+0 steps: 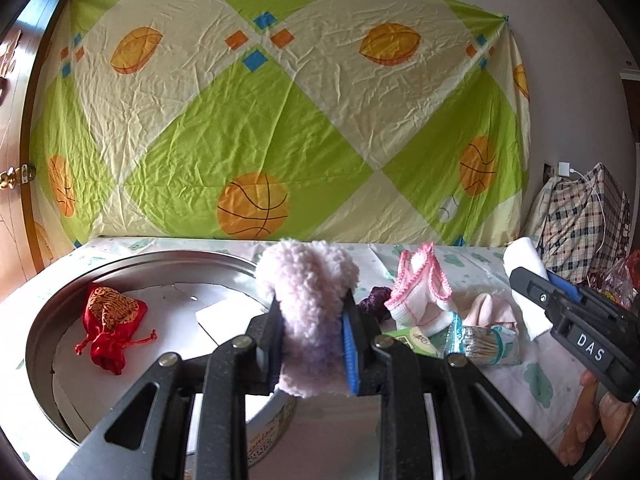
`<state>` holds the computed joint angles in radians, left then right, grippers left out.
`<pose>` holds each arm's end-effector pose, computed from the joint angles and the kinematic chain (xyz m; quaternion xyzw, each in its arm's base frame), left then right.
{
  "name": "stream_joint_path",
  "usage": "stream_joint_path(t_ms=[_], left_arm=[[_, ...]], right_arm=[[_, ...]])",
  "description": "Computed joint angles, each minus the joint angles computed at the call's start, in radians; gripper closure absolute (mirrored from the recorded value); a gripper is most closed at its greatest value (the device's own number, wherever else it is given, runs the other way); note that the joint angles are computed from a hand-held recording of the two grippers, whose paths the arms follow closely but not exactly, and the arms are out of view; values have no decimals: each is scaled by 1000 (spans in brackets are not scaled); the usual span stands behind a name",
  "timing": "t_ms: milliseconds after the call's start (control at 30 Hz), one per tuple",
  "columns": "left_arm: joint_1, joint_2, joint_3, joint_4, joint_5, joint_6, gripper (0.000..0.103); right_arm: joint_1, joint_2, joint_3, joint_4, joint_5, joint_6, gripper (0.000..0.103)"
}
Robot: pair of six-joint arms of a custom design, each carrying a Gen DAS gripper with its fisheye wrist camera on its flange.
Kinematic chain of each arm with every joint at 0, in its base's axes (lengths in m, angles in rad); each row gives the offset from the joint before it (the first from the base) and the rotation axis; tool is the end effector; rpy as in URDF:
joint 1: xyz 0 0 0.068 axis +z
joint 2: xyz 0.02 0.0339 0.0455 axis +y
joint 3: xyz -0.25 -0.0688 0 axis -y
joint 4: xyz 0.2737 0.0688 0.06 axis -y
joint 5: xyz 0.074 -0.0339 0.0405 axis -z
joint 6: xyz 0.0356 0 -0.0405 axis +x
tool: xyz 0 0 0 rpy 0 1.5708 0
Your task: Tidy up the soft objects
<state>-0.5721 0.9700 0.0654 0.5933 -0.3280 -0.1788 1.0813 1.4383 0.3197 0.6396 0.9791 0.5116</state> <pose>0.1723 -0.0973 0.1086 0.0615 0.8008 -0.0903 0.5889 0.1407 0.2013 0.0981 0.0223 0.7925 0.0465 0.6077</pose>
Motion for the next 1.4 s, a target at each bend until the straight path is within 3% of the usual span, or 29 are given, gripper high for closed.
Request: stream_joint_path(t_ms=[767, 1133, 1400], left_arm=[[112, -92, -36, -46, 22, 7, 80], [200, -125, -47, -73, 83, 18, 80], [255, -169, -58, -106, 124, 24, 80]], right_arm=[[47, 155, 134, 44, -30, -59, 70], [65, 238, 201, 120, -63, -113, 70], [70, 294, 272, 107, -94, -137, 70]])
